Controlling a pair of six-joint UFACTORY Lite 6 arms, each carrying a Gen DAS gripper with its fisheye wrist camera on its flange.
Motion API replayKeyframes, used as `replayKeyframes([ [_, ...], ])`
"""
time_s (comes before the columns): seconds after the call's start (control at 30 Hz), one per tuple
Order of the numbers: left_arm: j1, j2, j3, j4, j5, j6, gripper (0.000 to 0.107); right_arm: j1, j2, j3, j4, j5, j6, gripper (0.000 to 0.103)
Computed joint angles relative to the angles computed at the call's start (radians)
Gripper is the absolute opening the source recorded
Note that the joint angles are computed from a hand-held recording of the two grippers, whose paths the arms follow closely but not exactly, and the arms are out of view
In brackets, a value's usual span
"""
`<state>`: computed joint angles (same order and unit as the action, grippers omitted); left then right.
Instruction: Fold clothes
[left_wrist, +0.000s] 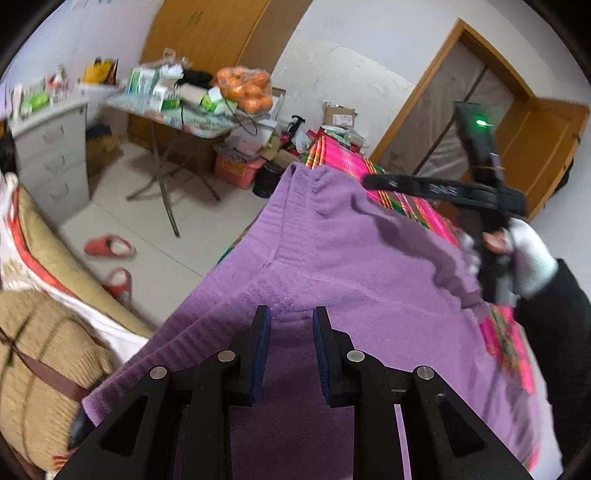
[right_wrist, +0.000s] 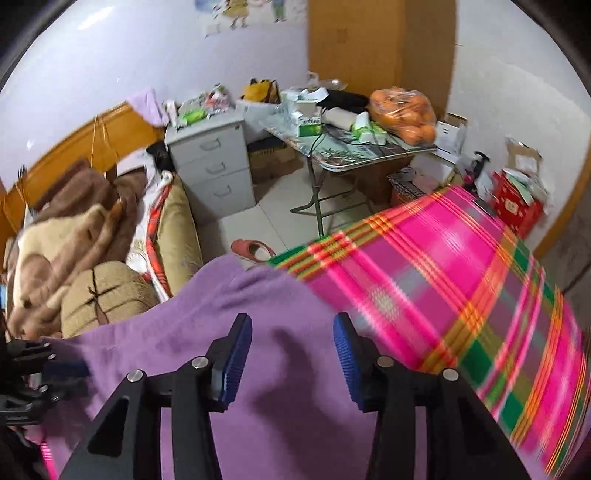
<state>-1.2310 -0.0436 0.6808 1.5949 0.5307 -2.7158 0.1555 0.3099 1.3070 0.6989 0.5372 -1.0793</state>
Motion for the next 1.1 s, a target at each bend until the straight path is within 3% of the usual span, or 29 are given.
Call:
replayKeyframes([
  [0.17, -0.001, 0.002, -0.007, 0.03, -0.004, -0.041, 0.024, 0.045, 0.264, 0.296, -0.13, 0.108, 0.099, 0.047],
  [0.23, 0.001, -0.004, -0.019, 0.06, -0.006, -0.075, 0.024, 0.062, 0.365, 0.418, -0.178, 0.171, 0.138, 0.029],
  [0.27, 0.001, -0.004, -0.021, 0.064, -0.006, -0.081, 0.024, 0.071, 0.377, 0.431, -0.195, 0.159, 0.158, 0.006],
  [0.43, -0.004, 0.0, -0.016, 0.053, -0.005, -0.072, 0.024, 0.081, 0.452, 0.53, -0.225, 0.1, 0.3, 0.002],
  [0.53, -0.008, -0.002, -0.017, 0.049, -0.002, -0.072, 0.024, 0.096, 0.411, 0.469, -0.275, -0.008, 0.378, 0.001],
  [0.6, -0.01, -0.006, -0.019, 0.05, -0.002, -0.075, 0.024, 0.069, 0.381, 0.452, -0.234, -0.001, 0.371, 0.004],
  [0.73, -0.011, -0.012, -0.027, 0.064, -0.003, -0.093, 0.024, -0.053, 0.146, 0.209, 0.049, 0.013, 0.126, 0.02],
  [0.93, -0.01, -0.023, -0.035, 0.062, -0.004, -0.091, 0.024, -0.478, -0.205, -0.186, 0.284, 0.247, -0.164, 0.021],
  [1.1, -0.003, -0.012, -0.017, 0.037, -0.01, -0.055, 0.023, -0.864, -0.31, -0.388, 0.328, 0.307, -0.378, 0.021],
])
